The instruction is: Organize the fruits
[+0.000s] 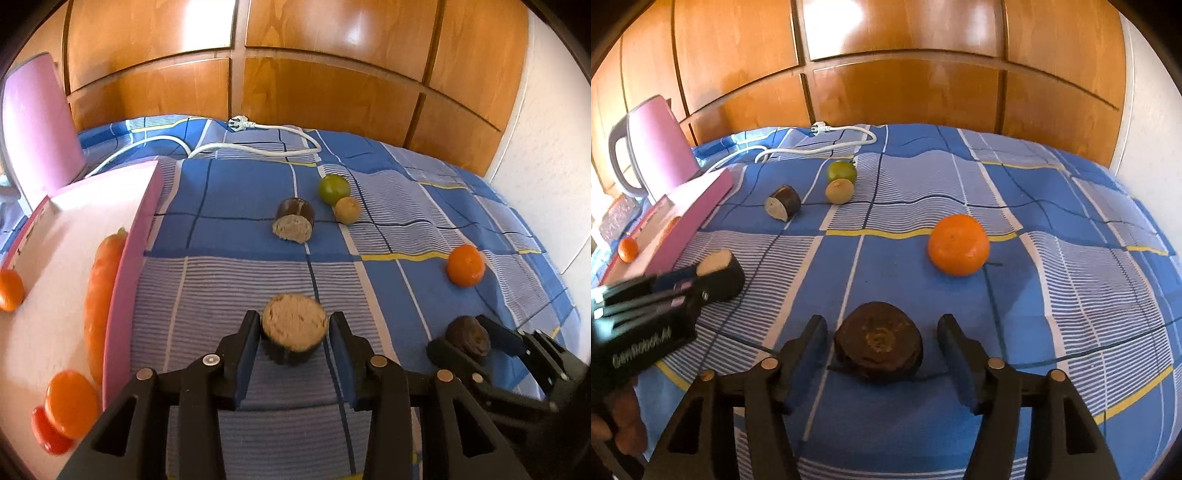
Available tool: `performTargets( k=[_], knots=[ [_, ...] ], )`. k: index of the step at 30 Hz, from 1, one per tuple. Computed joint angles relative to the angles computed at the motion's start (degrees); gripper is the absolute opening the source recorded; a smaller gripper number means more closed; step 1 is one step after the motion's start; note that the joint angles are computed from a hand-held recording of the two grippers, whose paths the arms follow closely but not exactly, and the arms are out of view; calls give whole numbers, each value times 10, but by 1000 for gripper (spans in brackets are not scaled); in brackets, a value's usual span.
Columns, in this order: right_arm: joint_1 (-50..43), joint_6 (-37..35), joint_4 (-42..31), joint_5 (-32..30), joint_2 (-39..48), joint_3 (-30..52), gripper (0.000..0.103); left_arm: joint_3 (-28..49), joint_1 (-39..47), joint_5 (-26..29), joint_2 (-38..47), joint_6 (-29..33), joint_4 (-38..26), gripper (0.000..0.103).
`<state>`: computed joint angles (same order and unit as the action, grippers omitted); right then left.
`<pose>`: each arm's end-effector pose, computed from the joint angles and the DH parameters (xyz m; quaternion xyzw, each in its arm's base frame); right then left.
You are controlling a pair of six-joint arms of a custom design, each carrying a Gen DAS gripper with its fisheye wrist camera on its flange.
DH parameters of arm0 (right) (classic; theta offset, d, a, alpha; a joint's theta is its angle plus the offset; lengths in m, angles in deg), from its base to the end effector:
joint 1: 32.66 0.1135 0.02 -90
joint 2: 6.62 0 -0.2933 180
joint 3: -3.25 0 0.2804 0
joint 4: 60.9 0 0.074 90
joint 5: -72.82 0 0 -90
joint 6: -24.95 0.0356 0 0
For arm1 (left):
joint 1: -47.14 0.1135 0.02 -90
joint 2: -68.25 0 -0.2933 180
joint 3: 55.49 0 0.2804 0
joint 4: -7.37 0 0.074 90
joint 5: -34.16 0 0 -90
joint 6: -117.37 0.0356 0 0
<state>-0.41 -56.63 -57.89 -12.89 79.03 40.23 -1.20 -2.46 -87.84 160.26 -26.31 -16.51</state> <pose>0.2209 0.1362 0.1171 -0.1772 0.9084 0.0985 0.3656 0.2099 -0.2175 0.1434 -0.1007 0.9289 -0.0191 0.3559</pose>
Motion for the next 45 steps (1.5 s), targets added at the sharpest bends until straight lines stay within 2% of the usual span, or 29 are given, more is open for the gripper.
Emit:
performTargets(
  k=[2,7,13,17,23,30,45],
  knots=[
    [3,-3,10,8,1,-5,57,8,12,5,17,5,-1,35],
    [2,-12,16,7,4,-6,57,9,0,-13,24,-3,-2,35],
    [3,-15,20,8,3,-8,56,-6,-67,-60,18,-45,-25,35],
    [10,-19,27,13,5,-11,51,-6,-86,-81,25,-62,-31,35],
    [20,-28,37,22,5,-16,44,-7,-88,-81,25,-64,-32,35],
    [27,-25,35,24,-10,-29,44,-7,-92,-77,18,-77,-46,35],
    [46,13,-41,-10,-66,-33,44,-9,-111,-62,-4,-118,-80,35]
  ],
)
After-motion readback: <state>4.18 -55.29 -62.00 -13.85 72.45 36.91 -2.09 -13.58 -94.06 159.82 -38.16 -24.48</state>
